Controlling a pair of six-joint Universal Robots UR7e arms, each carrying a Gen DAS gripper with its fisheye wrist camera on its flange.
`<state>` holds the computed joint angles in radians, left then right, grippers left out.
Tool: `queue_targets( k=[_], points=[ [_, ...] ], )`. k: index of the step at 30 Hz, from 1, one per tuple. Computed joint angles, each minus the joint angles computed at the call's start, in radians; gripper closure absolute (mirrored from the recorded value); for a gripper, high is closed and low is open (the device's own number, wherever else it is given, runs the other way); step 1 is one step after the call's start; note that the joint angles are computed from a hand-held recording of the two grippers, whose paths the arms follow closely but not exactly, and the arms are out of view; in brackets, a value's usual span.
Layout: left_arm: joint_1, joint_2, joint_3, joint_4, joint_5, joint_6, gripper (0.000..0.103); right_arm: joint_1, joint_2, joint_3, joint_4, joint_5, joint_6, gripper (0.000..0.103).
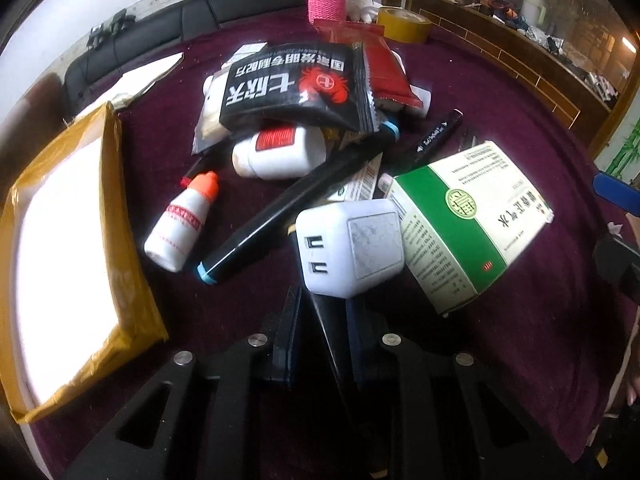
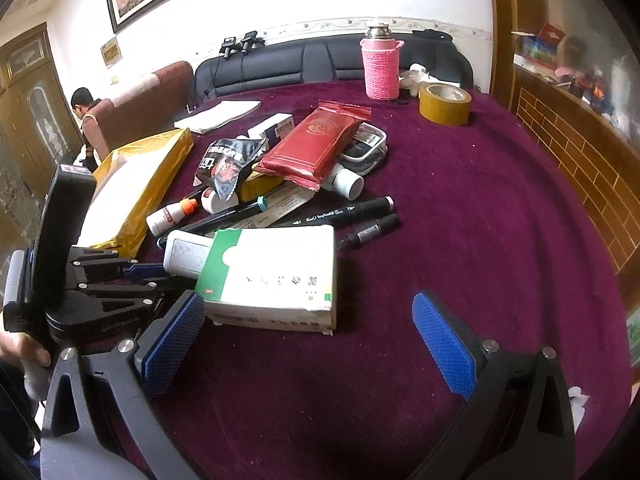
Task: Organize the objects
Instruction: 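Close the right gripper on the green-and-white medicine box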
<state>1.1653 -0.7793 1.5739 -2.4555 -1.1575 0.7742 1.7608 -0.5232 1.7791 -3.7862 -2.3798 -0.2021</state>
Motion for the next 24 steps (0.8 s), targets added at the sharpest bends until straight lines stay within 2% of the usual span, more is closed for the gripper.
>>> queue_targets(
  k=[2,8,13,15,18,20,24],
  points=[
    [-0.002,0.008,-0.011,0.008,0.01,-0.007,0.083,0.001,0.002,-0.004,0.001,-0.002,0.0,0.0],
    [0.022,-0.025,-0.037,0.135,-0.026,-0.072,0.081,0.002,-0.002,0.002,0.016,-0.02,0.01,0.0],
    [0.01,-0.054,0.021,0.097,0.013,-0.071,0.068,-0.002,-0.001,-0.003,0.021,-0.018,0.006,0.0],
    [0.008,-0.062,0.036,0.096,0.02,-0.072,0.055,-0.003,-0.001,-0.004,0.028,-0.02,0.013,0.0],
    [-0.001,-0.061,0.082,-0.002,0.043,-0.063,0.053,-0.006,-0.001,-0.006,0.034,-0.023,0.016,0.0],
    [-0.006,-0.062,0.107,-0.05,0.048,-0.055,0.057,-0.008,-0.002,-0.01,0.047,-0.032,0.027,0.0],
    [0.002,-0.067,0.101,-0.061,0.042,-0.057,0.087,-0.014,0.003,-0.039,0.084,-0.053,0.028,0.0]
  ],
)
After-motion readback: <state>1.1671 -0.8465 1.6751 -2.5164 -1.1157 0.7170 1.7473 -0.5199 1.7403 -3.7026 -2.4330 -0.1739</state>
